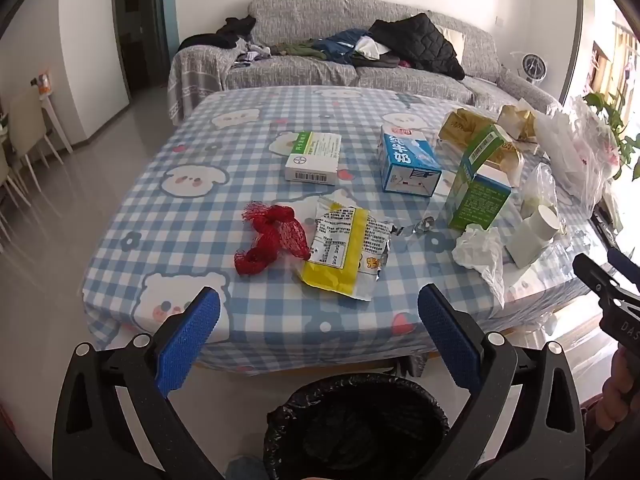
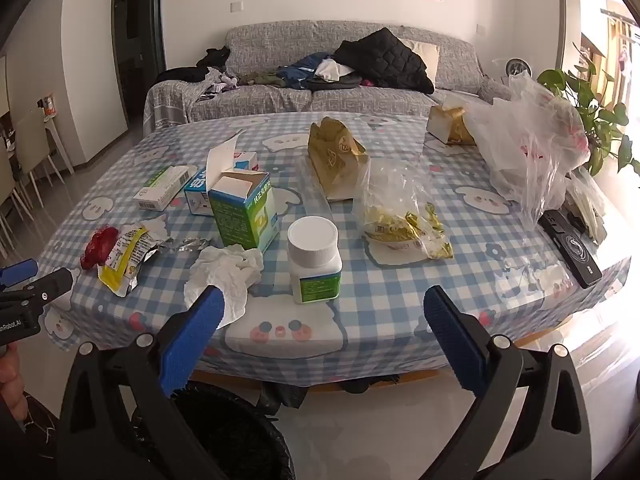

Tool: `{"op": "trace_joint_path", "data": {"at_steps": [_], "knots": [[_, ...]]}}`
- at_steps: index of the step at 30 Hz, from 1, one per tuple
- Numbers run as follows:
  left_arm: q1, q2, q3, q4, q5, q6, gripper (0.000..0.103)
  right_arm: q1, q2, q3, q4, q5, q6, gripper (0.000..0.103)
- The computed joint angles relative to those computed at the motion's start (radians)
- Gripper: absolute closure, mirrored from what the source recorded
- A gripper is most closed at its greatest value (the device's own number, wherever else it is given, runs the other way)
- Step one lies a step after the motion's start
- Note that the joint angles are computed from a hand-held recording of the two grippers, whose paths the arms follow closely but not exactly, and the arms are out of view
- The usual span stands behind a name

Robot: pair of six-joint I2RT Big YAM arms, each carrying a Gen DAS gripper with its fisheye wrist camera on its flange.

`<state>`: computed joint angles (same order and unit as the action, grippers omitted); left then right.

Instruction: Collect trash

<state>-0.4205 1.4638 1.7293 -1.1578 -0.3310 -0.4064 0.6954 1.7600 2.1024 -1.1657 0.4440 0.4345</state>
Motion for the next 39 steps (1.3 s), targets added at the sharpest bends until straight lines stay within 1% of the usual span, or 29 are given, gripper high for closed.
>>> {"op": "trace_joint_path", "data": {"at_steps": [2,6,7,9,13,14,16,17,19,22,25,27,39], "knots": [[-0.001,0.000,0.001,-0.002,-0.017,0.002,0.006,0.000,0.000,0.000,0.000,-0.002,-0.001,0.007],[0.006,-0.004,-0.009,0.005,-0.018,0.004,0.006,0.002,-0.001,0.000,-0.001,-0.003,0.001,0.007],[-0.001,0.009,0.008,-0.016,-0.031,0.005,0.006,0.002,-0.001,0.000,-0.001,-0.003,0.001,0.007],[-0.001,0.008,0.008,-0.016,-0.038,0.004,0.006,0.003,-0.001,0.002,-0.002,-0.002,0.000,0.007],[0.003,0.016,0.018,-0.024,-0.036,0.001,0.006,0.006,-0.004,-0.014,0.006,0.003,0.003,0.007],[-0.009,0.004,0.011,-0.023,-0.052,-0.003,0.006,0.003,-0.012,-0.029,0.018,-0.004,0.005,0.007],[-0.011,0.003,0.013,-0.024,-0.058,0.001,0.006,0.003,-0.018,-0.042,0.030,-0.004,0.002,0.007],[-0.014,0.001,0.012,-0.025,-0.062,0.000,0.006,0.005,-0.017,-0.037,0.029,-0.003,0.002,0.007],[-0.016,-0.001,0.013,-0.027,-0.061,0.000,0.006,0.012,-0.001,0.019,-0.008,0.002,0.003,0.007],[-0.022,-0.007,0.008,-0.021,-0.071,0.004,0.006,0.011,0.000,0.016,-0.005,0.001,0.003,0.007],[-0.020,-0.006,0.018,-0.026,-0.063,0.003,0.006,0.013,0.002,0.025,-0.009,-0.002,0.005,0.007],[-0.021,-0.006,0.020,-0.028,-0.064,-0.001,0.006,0.012,-0.009,0.008,0.004,-0.006,0.003,0.007],[-0.023,-0.011,0.028,-0.030,-0.072,-0.001,0.006,0.010,-0.009,0.007,0.002,-0.006,0.004,0.007]]}}
